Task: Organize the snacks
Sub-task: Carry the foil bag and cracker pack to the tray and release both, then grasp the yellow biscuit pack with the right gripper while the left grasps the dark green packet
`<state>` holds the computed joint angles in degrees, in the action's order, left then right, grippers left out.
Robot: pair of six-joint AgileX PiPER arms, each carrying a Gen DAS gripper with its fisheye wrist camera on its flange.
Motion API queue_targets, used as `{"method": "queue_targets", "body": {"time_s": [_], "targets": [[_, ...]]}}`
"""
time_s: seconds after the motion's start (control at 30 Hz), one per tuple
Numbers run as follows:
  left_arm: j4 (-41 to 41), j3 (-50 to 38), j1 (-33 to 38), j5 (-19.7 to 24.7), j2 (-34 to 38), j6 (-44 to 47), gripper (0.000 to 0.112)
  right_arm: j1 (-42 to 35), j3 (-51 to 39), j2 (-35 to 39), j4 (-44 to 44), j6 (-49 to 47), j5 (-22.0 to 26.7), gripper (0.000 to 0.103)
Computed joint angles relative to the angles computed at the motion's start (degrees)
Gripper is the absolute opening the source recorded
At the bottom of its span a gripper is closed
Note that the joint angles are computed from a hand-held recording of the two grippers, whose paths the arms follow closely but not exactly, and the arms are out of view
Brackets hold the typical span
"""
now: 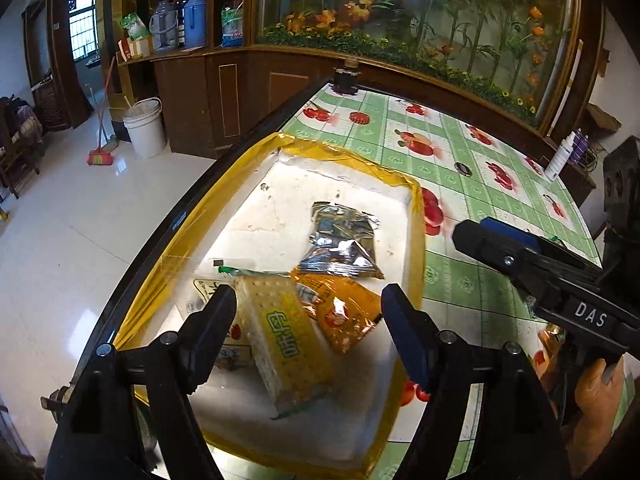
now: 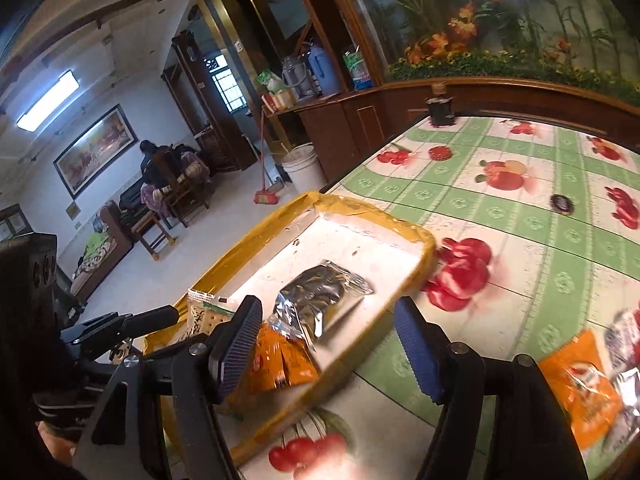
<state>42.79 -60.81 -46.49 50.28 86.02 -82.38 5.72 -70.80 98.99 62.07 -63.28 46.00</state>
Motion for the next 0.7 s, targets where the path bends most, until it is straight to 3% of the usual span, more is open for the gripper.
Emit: {"method": "queue_targets", "body": {"time_s": [0.3,0.7], "targets": [[0.5,-2.9,-4.5,2.2,1.1,-0.4,0.075,-9.7,8.8,-8.4,1.1,-3.7,2.8,0.076],[-1.0,-8.0,-8.0,2.7,5.4,1.8,0.075,-23.7,15.8,-13.1,0.8,-8.8,6.7,0.084]]}}
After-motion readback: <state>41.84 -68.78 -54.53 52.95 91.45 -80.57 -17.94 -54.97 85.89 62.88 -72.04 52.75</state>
